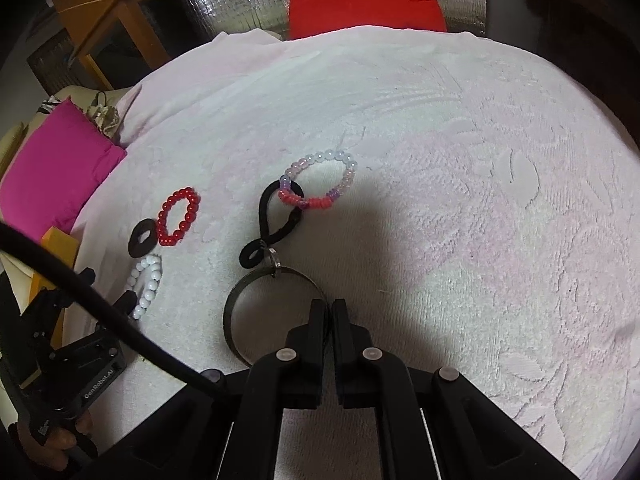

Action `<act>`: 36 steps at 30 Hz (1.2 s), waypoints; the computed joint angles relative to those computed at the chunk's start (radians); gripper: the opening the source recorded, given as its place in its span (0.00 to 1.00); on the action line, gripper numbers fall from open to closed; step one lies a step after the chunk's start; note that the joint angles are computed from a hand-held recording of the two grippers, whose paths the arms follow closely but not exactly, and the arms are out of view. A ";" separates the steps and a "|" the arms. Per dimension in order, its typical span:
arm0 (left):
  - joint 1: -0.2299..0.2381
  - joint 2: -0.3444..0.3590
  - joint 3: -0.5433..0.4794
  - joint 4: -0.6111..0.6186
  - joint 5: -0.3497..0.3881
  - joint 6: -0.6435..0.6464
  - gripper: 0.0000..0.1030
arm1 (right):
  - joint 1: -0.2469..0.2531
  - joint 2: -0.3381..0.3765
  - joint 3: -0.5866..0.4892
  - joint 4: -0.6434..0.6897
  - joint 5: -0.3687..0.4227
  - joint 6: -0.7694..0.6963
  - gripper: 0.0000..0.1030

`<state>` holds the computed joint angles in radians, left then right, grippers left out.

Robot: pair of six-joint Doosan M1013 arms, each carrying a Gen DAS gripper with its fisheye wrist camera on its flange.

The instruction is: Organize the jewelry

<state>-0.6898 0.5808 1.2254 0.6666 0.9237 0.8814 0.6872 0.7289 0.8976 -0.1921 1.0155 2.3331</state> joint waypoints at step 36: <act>0.054 -0.007 0.008 -0.413 -0.181 0.159 0.26 | 0.012 -0.041 0.068 -0.007 -0.079 0.036 0.04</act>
